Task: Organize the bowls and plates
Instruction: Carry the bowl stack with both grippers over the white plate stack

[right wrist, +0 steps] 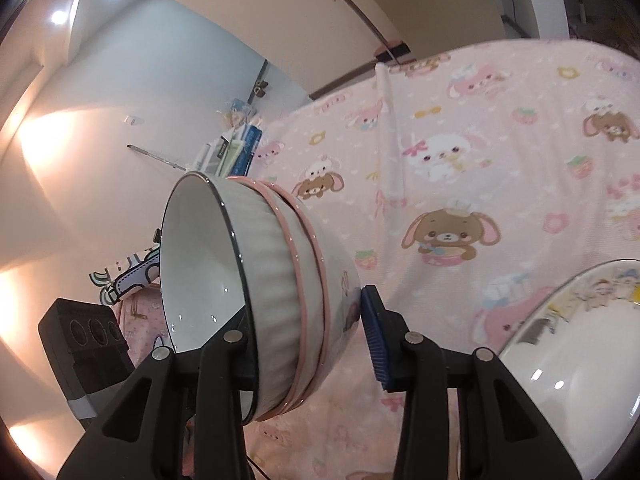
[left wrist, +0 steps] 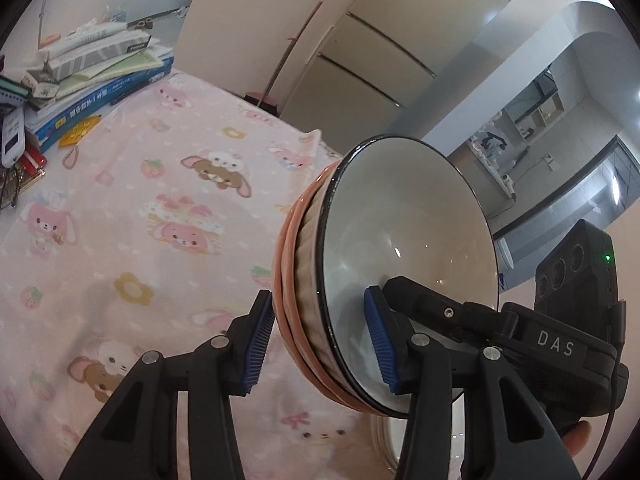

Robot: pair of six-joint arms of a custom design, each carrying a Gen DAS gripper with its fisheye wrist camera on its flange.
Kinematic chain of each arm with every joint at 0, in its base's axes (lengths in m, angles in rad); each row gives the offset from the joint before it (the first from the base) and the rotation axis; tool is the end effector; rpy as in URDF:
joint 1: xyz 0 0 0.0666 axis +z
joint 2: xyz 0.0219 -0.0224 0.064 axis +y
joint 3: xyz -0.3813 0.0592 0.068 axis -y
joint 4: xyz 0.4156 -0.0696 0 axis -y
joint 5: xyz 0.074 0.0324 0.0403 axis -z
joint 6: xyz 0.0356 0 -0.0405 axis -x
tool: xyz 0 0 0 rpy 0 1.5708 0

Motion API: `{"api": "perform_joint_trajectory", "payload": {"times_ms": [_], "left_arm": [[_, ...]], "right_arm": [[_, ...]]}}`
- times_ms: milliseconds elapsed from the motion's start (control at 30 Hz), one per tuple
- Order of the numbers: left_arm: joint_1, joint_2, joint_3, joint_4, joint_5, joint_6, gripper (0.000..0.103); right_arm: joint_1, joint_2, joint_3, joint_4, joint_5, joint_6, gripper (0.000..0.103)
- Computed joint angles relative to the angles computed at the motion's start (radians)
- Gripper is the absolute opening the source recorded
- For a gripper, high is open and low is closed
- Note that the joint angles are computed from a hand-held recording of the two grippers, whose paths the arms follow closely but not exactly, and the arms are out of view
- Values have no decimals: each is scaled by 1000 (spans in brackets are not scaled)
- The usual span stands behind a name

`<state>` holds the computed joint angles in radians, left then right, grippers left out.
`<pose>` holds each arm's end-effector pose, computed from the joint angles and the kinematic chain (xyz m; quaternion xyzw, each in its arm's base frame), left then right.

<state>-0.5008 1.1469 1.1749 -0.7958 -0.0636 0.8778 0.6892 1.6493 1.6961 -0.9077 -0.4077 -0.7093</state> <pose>0.3703 -0.2006 0.4415 -0.1846 0.9014 -0.2258 0.3200 0.4575 0.3948 0.4438 -0.0611 0.9189 0.3643 0.1383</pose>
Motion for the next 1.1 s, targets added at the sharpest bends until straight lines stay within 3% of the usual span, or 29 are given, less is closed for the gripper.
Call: {"api": "perform_joint_trajectory", "payload": {"times_ms": [233, 667, 1100], "left_arm": [[-110, 28, 94, -45, -61, 25, 48], [-317, 172, 282, -105, -138, 71, 49], [-362, 257, 272, -109, -54, 112, 48]], "right_arm": [[-35, -134, -84, -13, 23, 1, 38], [-153, -373, -276, -42, 30, 23, 38], [-236, -462, -455, -55, -47, 32, 38]]}}
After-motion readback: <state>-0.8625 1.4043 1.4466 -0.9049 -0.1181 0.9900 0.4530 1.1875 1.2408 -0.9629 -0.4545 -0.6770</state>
